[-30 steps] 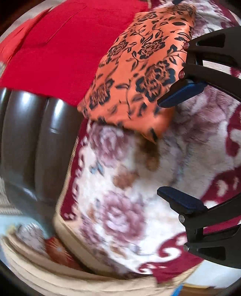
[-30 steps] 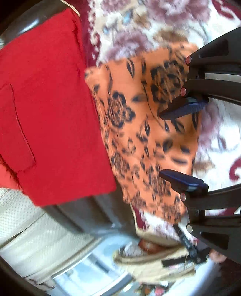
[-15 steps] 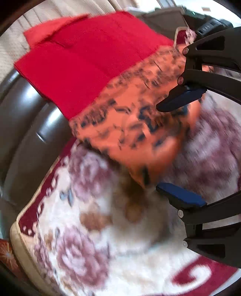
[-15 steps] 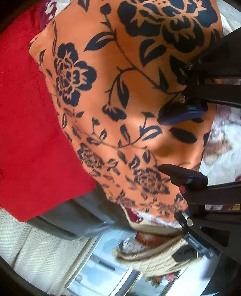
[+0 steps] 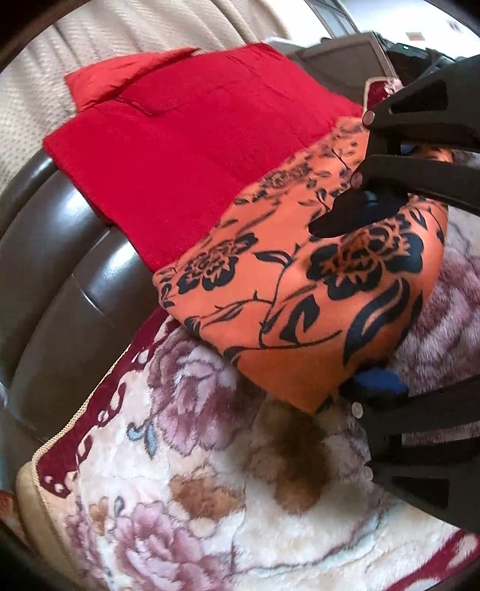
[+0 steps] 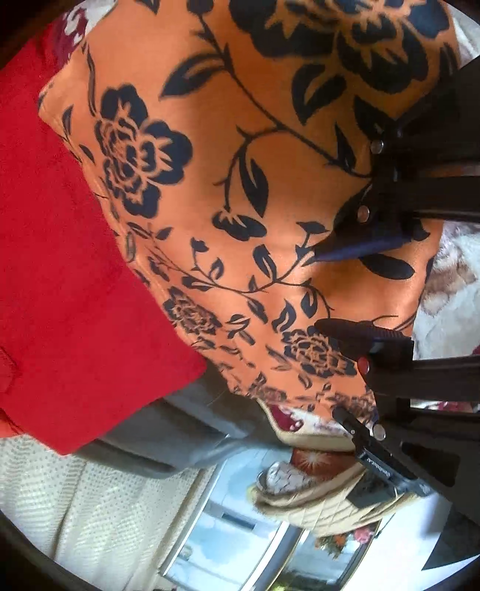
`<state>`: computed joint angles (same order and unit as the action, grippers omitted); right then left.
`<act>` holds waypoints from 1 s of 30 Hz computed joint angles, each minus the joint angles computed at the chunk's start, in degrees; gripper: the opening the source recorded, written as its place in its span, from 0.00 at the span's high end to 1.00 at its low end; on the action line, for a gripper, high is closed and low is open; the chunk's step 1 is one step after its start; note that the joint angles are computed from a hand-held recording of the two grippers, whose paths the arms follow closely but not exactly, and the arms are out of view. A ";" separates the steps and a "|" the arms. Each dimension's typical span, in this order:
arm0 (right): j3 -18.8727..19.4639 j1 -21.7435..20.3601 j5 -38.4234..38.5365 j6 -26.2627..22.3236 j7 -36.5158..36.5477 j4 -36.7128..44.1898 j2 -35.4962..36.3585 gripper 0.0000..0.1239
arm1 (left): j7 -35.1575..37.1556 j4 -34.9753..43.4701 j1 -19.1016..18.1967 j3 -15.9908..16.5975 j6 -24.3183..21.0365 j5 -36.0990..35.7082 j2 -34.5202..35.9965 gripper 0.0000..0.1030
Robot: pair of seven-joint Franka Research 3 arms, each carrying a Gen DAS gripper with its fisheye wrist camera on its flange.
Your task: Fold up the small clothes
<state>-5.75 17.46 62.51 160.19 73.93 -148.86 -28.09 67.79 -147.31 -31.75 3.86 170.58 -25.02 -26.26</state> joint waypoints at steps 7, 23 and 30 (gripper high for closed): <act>-1.90 -0.99 1.63 6.12 -2.87 -4.17 -7.52 0.69 | -4.12 1.32 7.78 -8.16 2.70 13.00 -0.76 0.84; -16.99 -2.89 0.82 2.57 -7.11 -6.95 -17.99 0.69 | 9.65 30.87 -0.90 -20.26 -15.48 26.25 16.72 0.77; -20.49 -4.24 7.47 -8.28 -9.63 -4.08 -15.60 0.44 | 26.41 23.69 -3.74 -18.05 -9.91 6.12 10.91 0.32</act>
<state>-26.24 13.21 69.98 151.91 64.29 -152.93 -43.69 94.20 -123.61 -35.49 -14.18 160.67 -18.90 -15.35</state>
